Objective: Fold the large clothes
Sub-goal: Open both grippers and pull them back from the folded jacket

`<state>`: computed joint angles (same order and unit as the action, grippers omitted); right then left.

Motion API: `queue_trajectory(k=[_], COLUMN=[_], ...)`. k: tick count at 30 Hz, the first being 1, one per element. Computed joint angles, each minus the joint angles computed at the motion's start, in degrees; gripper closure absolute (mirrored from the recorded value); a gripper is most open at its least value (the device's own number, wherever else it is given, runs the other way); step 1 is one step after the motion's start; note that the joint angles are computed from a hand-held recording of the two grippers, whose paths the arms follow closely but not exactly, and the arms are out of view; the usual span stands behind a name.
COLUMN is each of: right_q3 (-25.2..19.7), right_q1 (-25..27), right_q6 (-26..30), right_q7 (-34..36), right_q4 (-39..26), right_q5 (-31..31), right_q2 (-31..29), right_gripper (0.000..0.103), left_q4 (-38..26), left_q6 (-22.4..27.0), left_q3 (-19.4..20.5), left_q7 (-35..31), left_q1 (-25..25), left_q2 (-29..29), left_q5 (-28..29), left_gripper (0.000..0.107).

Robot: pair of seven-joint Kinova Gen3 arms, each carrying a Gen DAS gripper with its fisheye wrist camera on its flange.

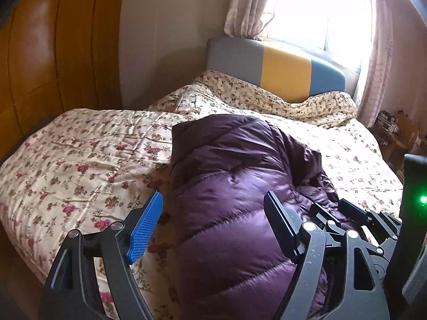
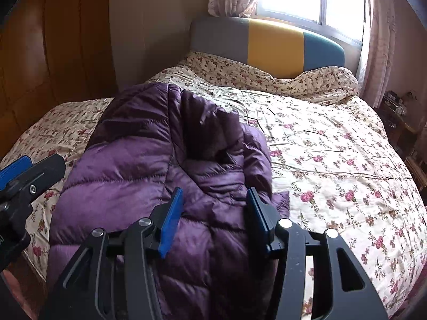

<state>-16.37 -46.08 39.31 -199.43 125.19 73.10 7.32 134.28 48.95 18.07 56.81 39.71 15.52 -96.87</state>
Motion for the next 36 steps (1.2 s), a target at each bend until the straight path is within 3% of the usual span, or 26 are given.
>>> queue_trajectory(k=[10,14,24,25,36], right_q3=[-0.9,-0.9,-2.1,-2.5,-7.4], right_q1=[0.3,0.8,-2.6,-2.9,-5.3], right_q6=[-0.6,-1.4,2.0,2.6,8.3], right_q7=[0.4,3.5,-2.6,-3.0,-2.9], right_q4=[3.7,4.0,6.1,6.4,8.6], right_q5=[-2.5,-6.1,-3.1,-3.0,-6.4], right_q2=[-2.0,-1.2,-1.8,-2.4,-7.7], right_gripper=[0.053,0.053,0.052,0.051,0.039], left_q4=[0.8,1.3,3.5,3.5,2.3], left_q6=[0.8,0.7,2.3,2.5,7.1], left_q3=[0.7,0.6,1.2,1.3,1.6], left_q7=[2.8,4.2,9.4,9.4,7.9], left_q1=[2.7,3.5,6.4,6.8,12.7], left_q2=[1.1,2.1,3.1,2.9,2.8], left_q5=[2.5,2.9,5.4,6.1,14.0], left_gripper=[0.03,0.03,0.03,0.025,0.014])
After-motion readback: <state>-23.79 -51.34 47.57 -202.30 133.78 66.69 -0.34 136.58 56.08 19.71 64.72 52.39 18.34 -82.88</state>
